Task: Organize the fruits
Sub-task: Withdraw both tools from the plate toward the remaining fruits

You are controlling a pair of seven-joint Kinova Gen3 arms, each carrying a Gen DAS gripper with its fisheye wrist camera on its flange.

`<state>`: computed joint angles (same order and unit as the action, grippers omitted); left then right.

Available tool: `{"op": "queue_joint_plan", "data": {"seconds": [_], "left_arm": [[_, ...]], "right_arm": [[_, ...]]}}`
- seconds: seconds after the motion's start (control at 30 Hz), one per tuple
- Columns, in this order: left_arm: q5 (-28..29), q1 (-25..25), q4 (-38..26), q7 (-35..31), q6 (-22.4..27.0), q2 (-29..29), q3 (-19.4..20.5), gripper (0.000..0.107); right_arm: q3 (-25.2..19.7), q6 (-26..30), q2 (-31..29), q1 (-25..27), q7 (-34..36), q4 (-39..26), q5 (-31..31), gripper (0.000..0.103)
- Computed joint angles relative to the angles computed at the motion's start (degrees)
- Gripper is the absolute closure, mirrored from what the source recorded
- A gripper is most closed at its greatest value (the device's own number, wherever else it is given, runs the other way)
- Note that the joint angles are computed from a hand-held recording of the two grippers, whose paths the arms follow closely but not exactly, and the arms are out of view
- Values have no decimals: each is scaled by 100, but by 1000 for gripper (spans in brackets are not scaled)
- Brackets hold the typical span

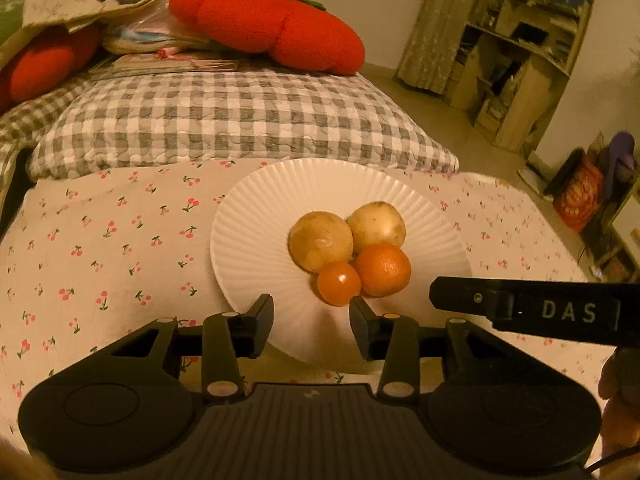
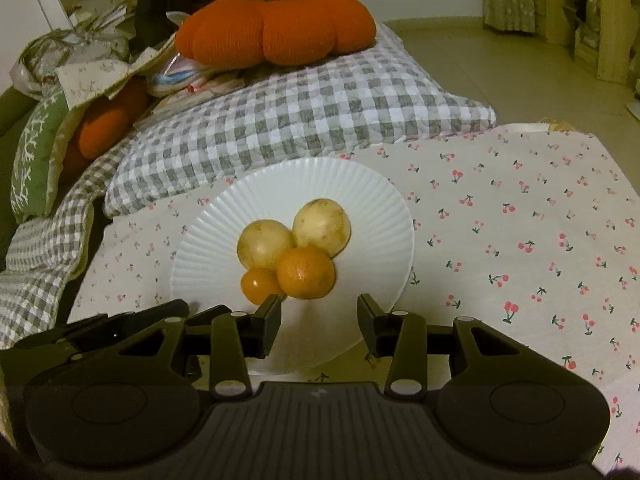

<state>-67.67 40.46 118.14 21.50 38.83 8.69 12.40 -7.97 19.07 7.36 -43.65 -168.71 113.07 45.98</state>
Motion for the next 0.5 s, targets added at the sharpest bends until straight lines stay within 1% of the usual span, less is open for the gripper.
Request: {"op": "queue_joint_plan", "data": {"seconds": [0.07, 0.17, 0.2, 0.33, 0.4, 0.43, 0.5], "left_arm": [[76, -7, 12, 16, 18, -59, 10, 75], [159, -28, 58, 130, 69, -187, 41, 68], [190, -40, 71, 179, 108, -226, 60, 64], [468, -96, 54, 146, 381, -370, 179, 56], [591, -140, 87, 174, 426, -466, 232, 50], [672, -161, 96, 155, 465, -506, 266, 48], [788, -172, 109, 112, 621, -562, 354, 44]], "right_arm": [[16, 23, -36, -54, -129, 19, 135, 59], [-14, 49, -120, -76, -354, 70, 373, 58], [-31, 58, -146, -73, -461, 88, 474, 56], [-162, 153, -274, -46, -1072, 187, 1080, 49], [-243, 147, -284, 16, -990, 191, 1068, 48], [-364, 101, -268, 143, -810, 181, 955, 45], [-422, 71, -242, 174, -433, 148, 705, 40]]}}
